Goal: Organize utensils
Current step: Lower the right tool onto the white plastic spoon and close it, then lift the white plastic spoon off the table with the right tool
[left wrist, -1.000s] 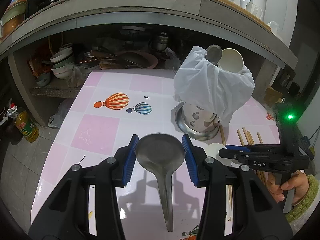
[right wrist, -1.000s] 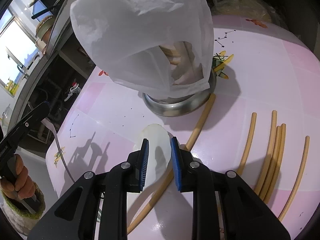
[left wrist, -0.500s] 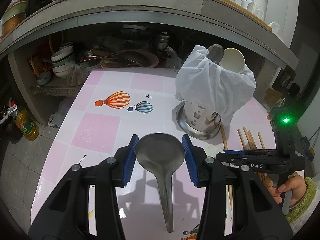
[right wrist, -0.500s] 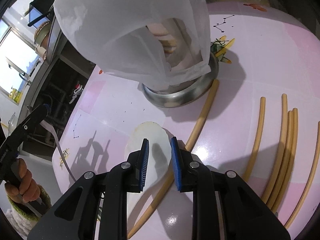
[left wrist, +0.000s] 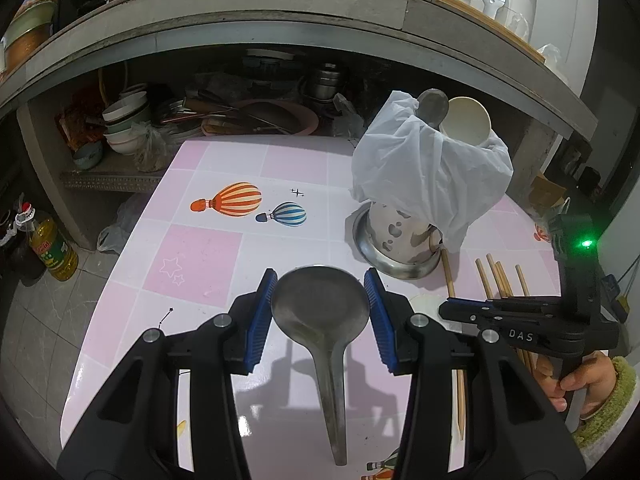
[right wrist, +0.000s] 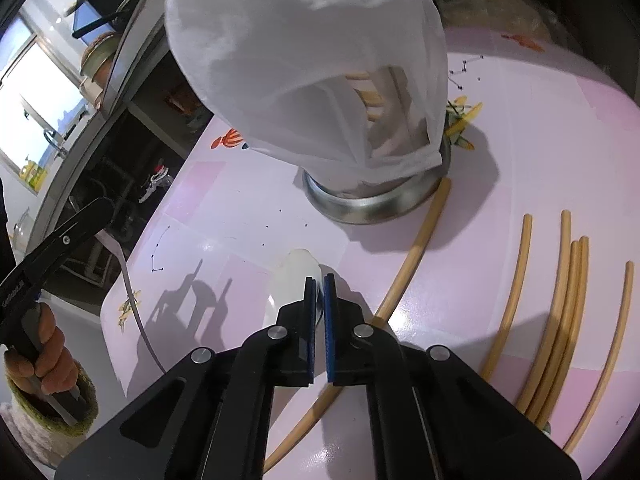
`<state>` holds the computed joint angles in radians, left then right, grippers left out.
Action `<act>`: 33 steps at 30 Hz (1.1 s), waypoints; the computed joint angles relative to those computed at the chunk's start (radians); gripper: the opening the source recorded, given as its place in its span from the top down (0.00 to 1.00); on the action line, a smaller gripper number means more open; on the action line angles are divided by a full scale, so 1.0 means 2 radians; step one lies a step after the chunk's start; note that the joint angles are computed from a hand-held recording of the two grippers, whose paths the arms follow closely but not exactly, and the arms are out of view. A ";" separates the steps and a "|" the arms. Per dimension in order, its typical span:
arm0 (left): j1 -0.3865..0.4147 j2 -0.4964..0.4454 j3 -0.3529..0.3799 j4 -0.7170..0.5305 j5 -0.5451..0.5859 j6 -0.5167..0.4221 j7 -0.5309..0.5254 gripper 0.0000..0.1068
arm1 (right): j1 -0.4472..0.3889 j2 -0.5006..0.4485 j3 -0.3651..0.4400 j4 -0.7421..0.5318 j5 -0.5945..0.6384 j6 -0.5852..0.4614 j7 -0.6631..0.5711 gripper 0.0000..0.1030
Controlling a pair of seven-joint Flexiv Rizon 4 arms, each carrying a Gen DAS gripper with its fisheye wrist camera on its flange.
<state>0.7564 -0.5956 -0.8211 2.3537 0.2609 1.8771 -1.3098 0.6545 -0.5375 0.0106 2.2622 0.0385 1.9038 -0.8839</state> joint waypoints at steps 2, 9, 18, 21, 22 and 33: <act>0.000 0.000 0.000 0.000 0.000 0.000 0.000 0.60 | 0.021 0.006 -0.020 0.003 0.010 -0.001 -0.003 0.96; 0.008 0.000 -0.005 0.002 0.004 0.003 -0.001 0.60 | 0.121 0.036 -0.116 0.023 0.054 -0.010 -0.028 0.97; 0.016 0.001 -0.012 0.007 0.008 0.006 -0.004 0.60 | 0.046 0.036 -0.052 0.011 0.018 -0.036 -0.014 0.78; 0.016 0.002 -0.010 0.007 0.007 0.005 -0.007 0.60 | 0.076 0.027 -0.073 0.013 0.022 -0.022 -0.008 0.54; 0.015 0.004 -0.008 0.007 0.006 0.006 -0.008 0.60 | 0.089 0.023 -0.083 0.013 0.026 -0.022 -0.008 0.52; 0.011 0.019 0.006 0.006 0.007 0.009 -0.020 0.60 | 0.108 -0.002 -0.077 0.007 0.042 -0.015 0.010 0.43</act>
<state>0.7778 -0.5586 -0.8090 2.3657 0.2751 1.8953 -1.3502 0.8705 -0.5413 -0.1437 2.2759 0.1227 1.8743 -0.8642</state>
